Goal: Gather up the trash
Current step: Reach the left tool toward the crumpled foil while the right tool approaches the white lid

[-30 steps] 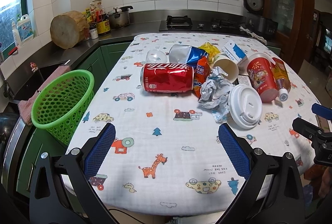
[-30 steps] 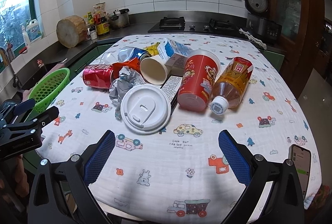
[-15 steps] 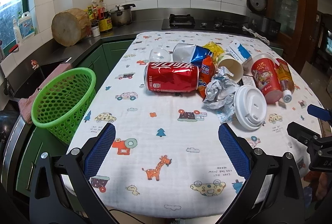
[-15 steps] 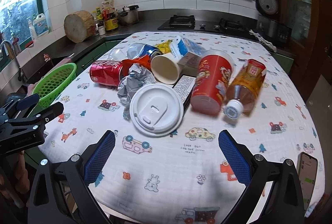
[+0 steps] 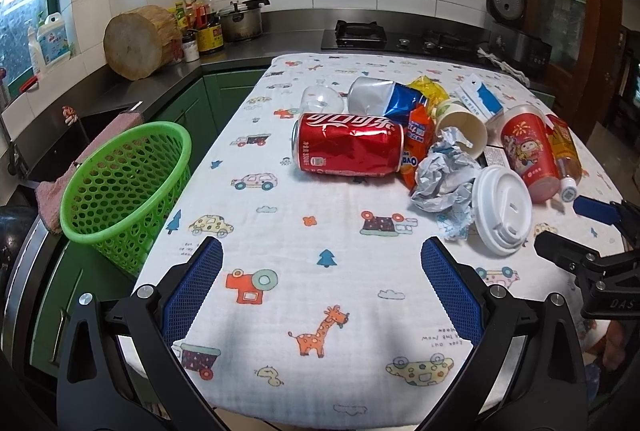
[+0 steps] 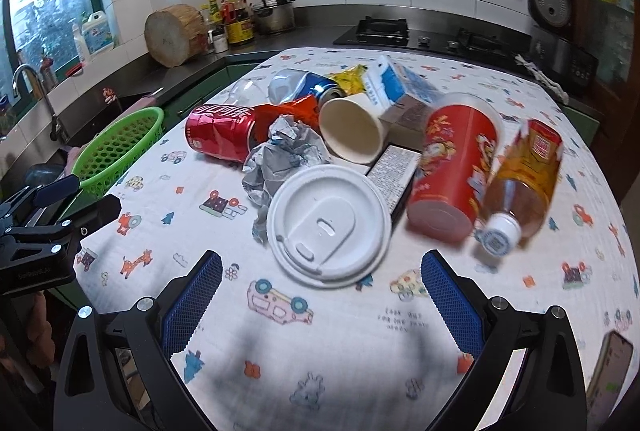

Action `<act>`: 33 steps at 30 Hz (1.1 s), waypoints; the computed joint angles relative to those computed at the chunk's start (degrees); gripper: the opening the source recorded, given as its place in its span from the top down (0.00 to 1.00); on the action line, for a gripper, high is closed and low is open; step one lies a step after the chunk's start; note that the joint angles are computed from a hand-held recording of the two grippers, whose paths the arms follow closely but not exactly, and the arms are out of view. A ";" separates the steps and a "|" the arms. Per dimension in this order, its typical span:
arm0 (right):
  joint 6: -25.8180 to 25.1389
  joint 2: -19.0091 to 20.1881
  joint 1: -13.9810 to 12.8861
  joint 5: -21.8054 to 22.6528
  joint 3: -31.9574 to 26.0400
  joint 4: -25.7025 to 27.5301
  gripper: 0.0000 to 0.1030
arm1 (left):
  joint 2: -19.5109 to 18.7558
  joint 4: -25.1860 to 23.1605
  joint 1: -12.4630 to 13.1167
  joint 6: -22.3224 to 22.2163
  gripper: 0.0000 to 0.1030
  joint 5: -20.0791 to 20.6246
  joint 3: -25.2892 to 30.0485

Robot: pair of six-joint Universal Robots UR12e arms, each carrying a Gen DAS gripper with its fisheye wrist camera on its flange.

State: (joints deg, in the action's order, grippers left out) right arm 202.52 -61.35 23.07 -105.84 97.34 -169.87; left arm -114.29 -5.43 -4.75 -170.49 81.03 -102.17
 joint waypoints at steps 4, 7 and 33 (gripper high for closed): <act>-2.12 0.84 -0.70 1.53 -1.20 0.54 0.06 | -0.40 -0.57 0.00 0.02 0.05 0.35 0.47; -4.14 1.37 -1.28 2.75 -2.06 1.33 0.06 | -0.73 -1.30 -0.03 -0.08 0.05 0.55 1.00; -14.23 4.78 -3.59 7.57 -6.64 8.61 0.06 | -2.79 -5.33 -0.57 1.43 0.05 -0.62 4.74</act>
